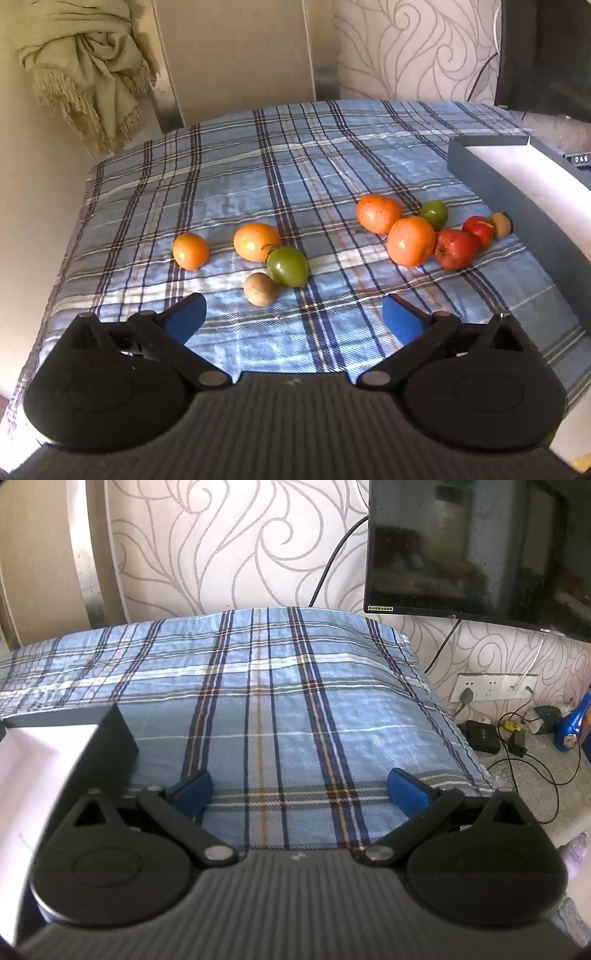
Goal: Organize fruits
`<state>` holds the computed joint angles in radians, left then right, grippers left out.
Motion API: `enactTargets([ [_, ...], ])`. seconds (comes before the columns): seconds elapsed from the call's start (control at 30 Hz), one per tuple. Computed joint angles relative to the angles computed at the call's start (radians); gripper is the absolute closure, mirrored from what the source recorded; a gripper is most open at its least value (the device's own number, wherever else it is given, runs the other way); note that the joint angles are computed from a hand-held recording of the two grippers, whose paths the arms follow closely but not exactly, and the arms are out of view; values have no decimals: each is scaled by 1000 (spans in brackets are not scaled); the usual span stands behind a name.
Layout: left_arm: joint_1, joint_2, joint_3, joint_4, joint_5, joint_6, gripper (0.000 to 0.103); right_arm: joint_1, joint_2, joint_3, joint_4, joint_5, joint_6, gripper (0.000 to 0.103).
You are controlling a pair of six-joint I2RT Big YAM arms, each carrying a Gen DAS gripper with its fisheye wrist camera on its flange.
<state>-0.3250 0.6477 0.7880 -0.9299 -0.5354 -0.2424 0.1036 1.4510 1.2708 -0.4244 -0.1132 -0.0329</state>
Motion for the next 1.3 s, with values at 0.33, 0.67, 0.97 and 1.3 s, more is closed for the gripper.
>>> enactTargets([
  [0.33, 41, 30, 101, -184, 70, -194, 0, 5, 1, 1, 7, 10, -4, 0],
  [0.67, 45, 34, 112, -190, 47, -164, 0, 1, 15, 51, -88, 7, -12, 0],
  [0.97, 109, 38, 109, -112, 115, -60, 0, 91, -229, -114, -83, 235, -8, 6],
  [1.3, 89, 15, 109, -33, 204, 28, 0, 459, -506, -237, -34, 100, 147, 6],
])
